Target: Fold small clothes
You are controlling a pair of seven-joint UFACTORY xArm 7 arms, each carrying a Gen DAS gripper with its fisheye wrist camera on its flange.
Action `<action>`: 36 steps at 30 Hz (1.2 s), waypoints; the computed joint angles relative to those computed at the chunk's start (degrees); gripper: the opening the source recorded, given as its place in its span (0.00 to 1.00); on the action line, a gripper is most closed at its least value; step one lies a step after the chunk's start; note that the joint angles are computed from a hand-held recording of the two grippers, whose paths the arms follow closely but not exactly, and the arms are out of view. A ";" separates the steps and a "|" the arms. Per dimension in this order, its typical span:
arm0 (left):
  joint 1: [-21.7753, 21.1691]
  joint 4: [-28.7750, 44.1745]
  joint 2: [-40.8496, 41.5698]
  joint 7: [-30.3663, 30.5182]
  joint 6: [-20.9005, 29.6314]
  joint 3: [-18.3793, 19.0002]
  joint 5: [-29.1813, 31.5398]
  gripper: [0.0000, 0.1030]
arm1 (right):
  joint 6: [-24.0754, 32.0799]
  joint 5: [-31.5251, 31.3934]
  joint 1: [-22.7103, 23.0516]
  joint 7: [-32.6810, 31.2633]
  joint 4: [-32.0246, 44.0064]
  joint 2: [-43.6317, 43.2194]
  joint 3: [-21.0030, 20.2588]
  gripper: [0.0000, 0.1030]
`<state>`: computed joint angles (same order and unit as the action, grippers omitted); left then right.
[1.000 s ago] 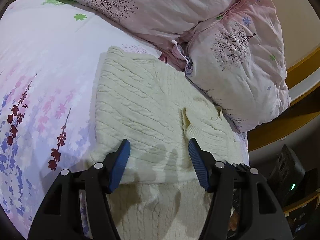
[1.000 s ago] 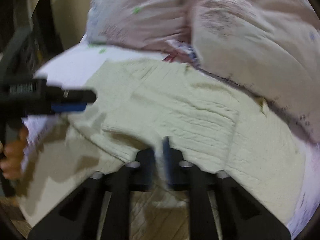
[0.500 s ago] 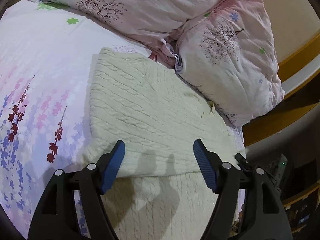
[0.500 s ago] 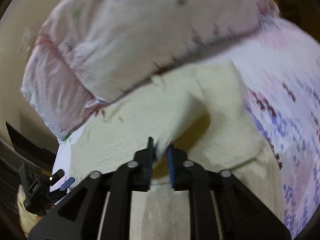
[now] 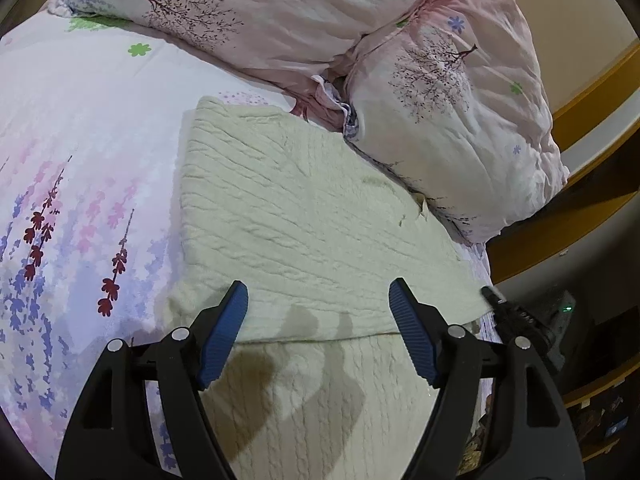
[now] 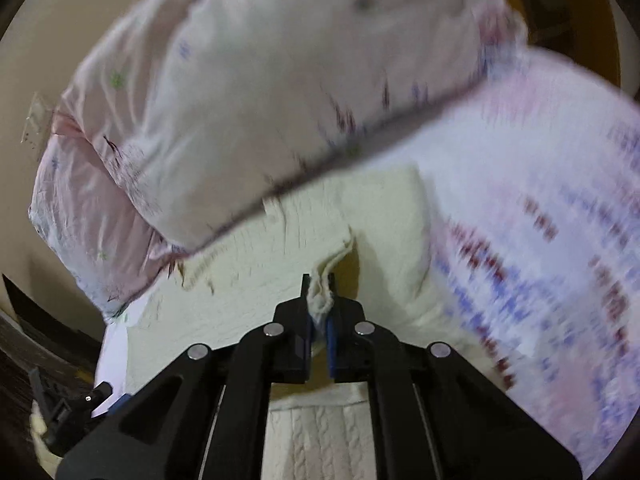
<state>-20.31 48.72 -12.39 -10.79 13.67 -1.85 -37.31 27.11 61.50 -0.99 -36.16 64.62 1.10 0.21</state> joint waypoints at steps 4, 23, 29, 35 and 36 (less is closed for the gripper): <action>-0.04 0.43 0.31 0.48 0.63 -0.21 0.62 0.72 | -5.56 -6.55 0.47 4.64 -1.51 -0.75 -0.05 0.05; -0.06 -15.66 -19.51 -4.94 4.73 -0.74 11.22 0.72 | 23.18 -10.48 -6.40 -3.35 -6.13 -8.00 -7.05 0.59; -4.66 -25.16 -30.13 -9.44 5.78 1.26 9.91 0.70 | 31.46 -15.48 -9.40 -6.93 -11.17 -12.28 -10.73 0.54; -10.04 -30.35 -35.98 -13.58 3.38 1.45 9.55 0.60 | 37.35 -17.02 -10.77 -9.38 -14.12 -15.26 -13.57 0.41; -10.90 -30.71 -36.30 -14.46 3.14 0.85 9.61 0.59 | 40.56 -16.93 -10.92 -10.18 -14.17 -15.34 -14.31 0.40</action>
